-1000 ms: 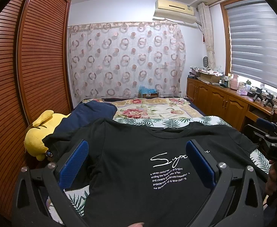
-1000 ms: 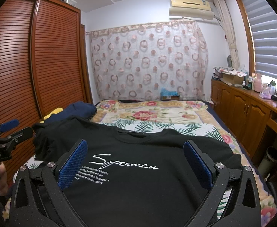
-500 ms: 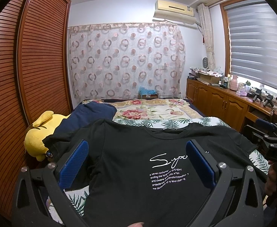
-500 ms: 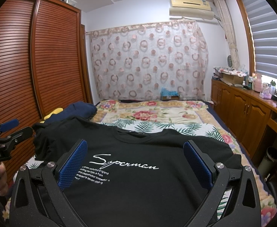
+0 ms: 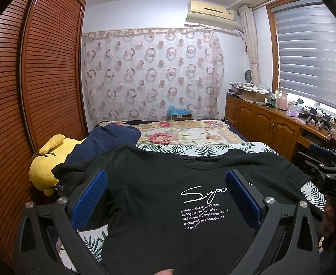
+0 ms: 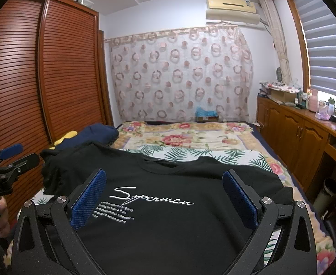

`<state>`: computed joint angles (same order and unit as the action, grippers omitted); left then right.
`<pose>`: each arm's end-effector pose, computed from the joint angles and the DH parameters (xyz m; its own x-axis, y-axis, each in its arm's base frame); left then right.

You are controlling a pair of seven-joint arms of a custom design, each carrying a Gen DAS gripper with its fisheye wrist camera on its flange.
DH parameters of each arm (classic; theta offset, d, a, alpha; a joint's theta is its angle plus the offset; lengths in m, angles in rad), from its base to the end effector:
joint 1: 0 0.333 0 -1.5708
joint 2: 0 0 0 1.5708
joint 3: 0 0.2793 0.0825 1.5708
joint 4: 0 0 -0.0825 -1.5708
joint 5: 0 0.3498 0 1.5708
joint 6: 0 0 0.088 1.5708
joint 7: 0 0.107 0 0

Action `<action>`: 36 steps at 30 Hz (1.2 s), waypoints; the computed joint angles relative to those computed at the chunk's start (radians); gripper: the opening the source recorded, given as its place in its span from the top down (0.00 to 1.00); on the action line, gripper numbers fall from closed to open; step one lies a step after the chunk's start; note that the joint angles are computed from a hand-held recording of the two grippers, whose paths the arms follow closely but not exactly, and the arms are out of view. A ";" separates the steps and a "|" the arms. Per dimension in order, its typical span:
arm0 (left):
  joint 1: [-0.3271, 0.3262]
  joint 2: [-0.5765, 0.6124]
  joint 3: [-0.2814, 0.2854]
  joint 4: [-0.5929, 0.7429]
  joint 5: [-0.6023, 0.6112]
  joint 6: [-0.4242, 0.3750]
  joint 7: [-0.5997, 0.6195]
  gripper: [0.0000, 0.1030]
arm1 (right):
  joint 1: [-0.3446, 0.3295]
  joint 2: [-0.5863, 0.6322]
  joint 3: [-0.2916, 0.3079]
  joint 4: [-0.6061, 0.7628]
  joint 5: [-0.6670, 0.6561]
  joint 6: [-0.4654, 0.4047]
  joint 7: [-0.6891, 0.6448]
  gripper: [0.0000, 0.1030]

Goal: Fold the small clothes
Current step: 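Grasp the black T-shirt's sleeve edge with the left gripper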

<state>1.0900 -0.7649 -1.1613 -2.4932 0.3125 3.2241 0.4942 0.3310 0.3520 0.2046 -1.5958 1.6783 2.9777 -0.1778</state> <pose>0.4591 -0.1227 0.4692 0.3602 -0.9326 0.0232 -0.3392 -0.1541 -0.9280 0.5910 0.2507 0.4627 0.6432 -0.7633 -0.0603 -0.2883 -0.1685 -0.9426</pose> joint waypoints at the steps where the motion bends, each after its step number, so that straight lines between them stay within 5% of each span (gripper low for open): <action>1: 0.001 0.000 -0.001 0.000 0.000 0.000 0.000 0.00 | 0.000 -0.001 0.000 -0.001 0.000 0.001 0.000 0.00; 9: -0.044 0.048 0.062 -0.039 0.024 -0.019 0.024 0.00 | -0.021 0.036 0.012 0.010 -0.117 -0.048 0.096 0.00; 19: -0.019 0.112 0.114 -0.129 0.027 0.010 0.071 0.00 | -0.024 0.077 0.064 0.009 -0.266 -0.043 0.178 0.00; 30: 0.071 0.187 0.082 -0.179 -0.021 0.083 0.173 0.01 | -0.040 0.165 0.104 0.047 -0.586 -0.093 0.408 0.00; 36: 0.155 0.347 0.077 -0.167 -0.040 0.119 0.300 0.15 | -0.050 0.213 0.127 0.087 -0.736 -0.128 0.517 0.00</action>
<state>1.2449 -0.4184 -1.0838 -2.6599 0.2724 3.3430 0.7944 0.2810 0.5649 0.3316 -1.5091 0.9423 2.8493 0.3388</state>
